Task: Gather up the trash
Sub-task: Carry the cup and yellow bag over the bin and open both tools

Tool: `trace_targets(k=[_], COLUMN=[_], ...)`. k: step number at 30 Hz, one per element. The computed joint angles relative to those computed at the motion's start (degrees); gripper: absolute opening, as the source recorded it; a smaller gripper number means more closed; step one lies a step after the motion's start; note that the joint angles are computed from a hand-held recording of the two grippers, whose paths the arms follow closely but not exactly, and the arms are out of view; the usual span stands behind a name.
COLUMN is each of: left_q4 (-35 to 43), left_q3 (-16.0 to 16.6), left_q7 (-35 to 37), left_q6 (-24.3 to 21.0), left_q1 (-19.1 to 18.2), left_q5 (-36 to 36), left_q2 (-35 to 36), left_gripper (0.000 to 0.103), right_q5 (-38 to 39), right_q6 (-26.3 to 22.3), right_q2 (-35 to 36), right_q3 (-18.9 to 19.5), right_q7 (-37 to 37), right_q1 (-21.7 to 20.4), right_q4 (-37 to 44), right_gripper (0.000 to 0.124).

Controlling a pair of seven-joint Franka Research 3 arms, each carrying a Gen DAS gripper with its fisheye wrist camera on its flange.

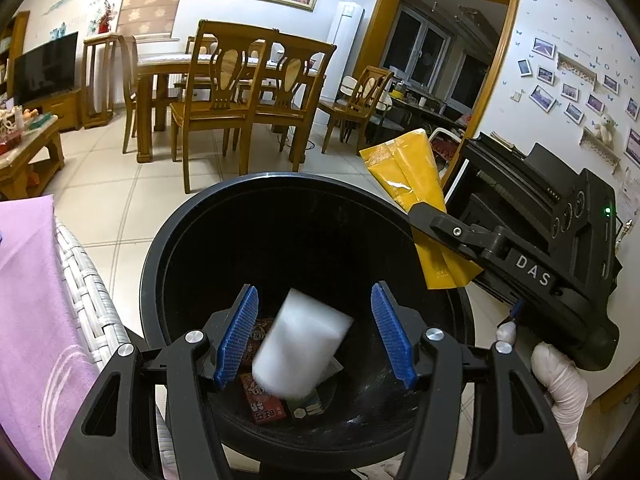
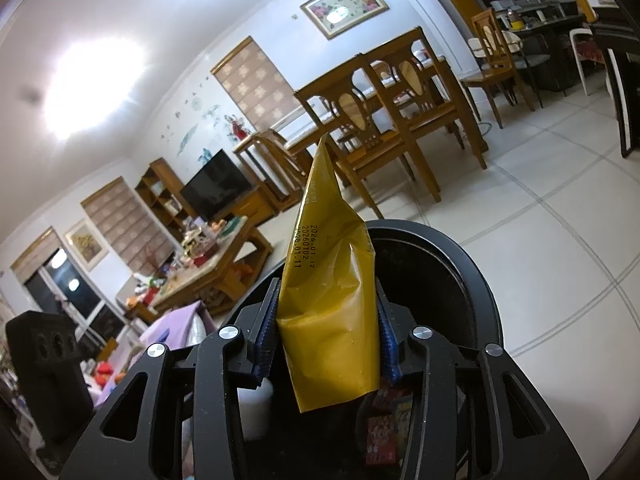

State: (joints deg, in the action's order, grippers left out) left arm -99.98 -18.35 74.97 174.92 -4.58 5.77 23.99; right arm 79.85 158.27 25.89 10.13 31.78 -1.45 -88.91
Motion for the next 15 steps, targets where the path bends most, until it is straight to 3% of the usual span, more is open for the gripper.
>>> trace_targets(k=[2,4,6,15], left_q4=[0.41,0.42,-0.06,0.00], left_q3=[0.45,1.32,2.27,4.10], left_q7=[-0.54,-1.33,-2.26,-5.05], left_q6=[-0.65,-0.28,1.10,1.53], left_q1=[-0.42,-1.20,-1.95,-3.25], left_q5=[0.07,0.50,1.35,3.84], left_q2=[0.18,0.12,-0.13,-0.10], left_gripper=[0.060,0.073,0.078,0.086], right_q5=[1.30,2.61,5.02,8.35], right_q6=[0.18,0.48,0.40,-0.35], right_q2=[-0.12,-0.22,-0.54,-1.94], right_q3=[0.35,0.45,0.69,-1.04], right_q7=[-0.46,-1.22,-2.91,-4.80], right_q1=[-0.23,-0.26,-0.54,0.68], right_q4=[-0.33,-0.50,-0.87,-2.26], right_gripper=[0.054,0.063,0.068,0.074])
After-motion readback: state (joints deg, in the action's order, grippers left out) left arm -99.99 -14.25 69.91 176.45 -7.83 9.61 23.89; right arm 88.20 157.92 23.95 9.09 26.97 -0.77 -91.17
